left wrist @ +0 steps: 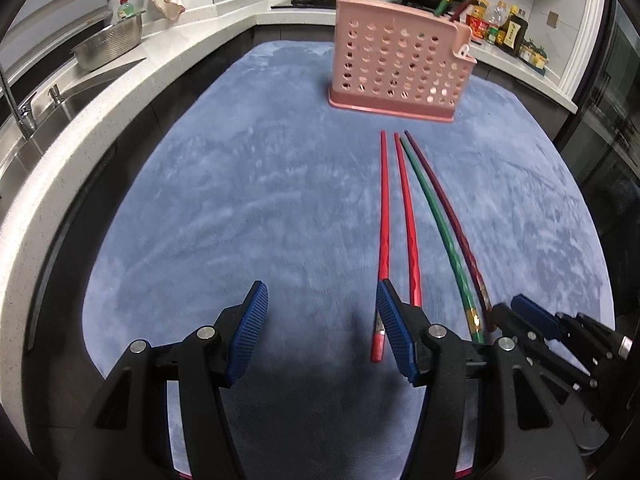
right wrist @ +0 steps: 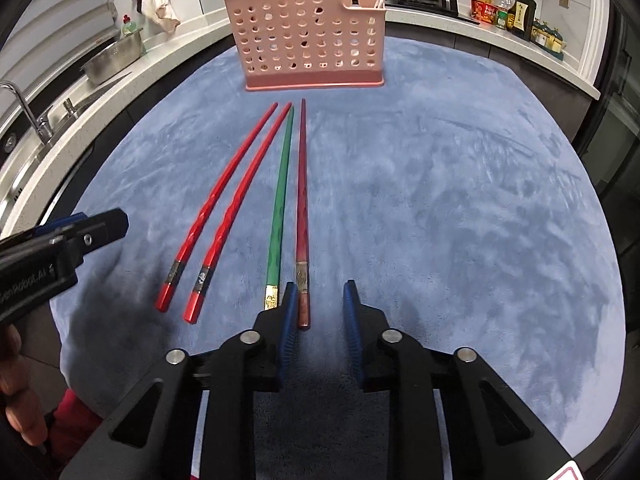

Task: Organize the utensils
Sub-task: 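Move both open tools back down to the remaining chopsticks on the rug, then grasp a red chopstick with the left tool while the right tool grasps a dark red one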

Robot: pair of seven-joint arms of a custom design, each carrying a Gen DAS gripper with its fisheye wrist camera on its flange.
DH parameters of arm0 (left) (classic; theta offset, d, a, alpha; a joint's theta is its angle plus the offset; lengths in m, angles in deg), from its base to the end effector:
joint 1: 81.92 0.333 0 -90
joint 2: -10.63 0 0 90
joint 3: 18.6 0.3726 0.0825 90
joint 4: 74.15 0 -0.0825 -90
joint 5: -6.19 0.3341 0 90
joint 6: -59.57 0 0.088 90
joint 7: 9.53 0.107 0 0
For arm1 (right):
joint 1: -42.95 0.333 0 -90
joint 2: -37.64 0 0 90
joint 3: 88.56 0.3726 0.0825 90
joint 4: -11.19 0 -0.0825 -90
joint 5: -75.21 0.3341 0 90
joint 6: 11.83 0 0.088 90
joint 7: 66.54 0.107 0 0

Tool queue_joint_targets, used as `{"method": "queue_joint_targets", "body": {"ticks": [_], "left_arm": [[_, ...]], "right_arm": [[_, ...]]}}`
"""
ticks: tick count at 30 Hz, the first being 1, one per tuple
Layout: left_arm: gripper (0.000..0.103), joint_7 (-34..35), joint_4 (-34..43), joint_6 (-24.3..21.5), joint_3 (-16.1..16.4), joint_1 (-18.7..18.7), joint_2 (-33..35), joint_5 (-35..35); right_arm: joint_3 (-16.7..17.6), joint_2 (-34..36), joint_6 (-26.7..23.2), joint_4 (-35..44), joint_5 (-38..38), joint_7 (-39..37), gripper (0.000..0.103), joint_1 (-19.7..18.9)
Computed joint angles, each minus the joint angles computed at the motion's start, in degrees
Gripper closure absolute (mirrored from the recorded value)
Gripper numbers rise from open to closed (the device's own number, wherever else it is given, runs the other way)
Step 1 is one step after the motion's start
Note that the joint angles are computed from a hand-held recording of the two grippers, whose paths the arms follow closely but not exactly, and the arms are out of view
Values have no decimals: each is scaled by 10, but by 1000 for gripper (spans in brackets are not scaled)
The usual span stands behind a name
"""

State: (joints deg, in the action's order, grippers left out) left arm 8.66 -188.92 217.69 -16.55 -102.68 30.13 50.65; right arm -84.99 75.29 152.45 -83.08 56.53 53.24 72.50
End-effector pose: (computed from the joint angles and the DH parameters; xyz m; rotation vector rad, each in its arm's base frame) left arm 0.5717 -0.2269 0.4115 -2.1007 1.6259 -0.5288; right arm 0.6046 0.4027 0.3717 -2.1134 1.5216 -0.3606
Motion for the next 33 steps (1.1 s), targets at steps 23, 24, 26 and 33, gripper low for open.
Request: {"method": "queue_joint_targets", "body": {"ticks": [23,24,26,33], "left_arm": [[50,141,6,24,1,-12,46,-142],[51,138,4,27,9,-19,46,-139],[54,135,3,27,22,-31,46,-133],[78,128,2,28,35,-42,45,-116]], "right_arm": [[22,24,-2,23,37,-40,89,-14],[23,24,-1,22,38,-40,90,-14],[21,23,0,20,38,-38,92,-13],[14,21,-1,17,34,-29,95,-6]]}}
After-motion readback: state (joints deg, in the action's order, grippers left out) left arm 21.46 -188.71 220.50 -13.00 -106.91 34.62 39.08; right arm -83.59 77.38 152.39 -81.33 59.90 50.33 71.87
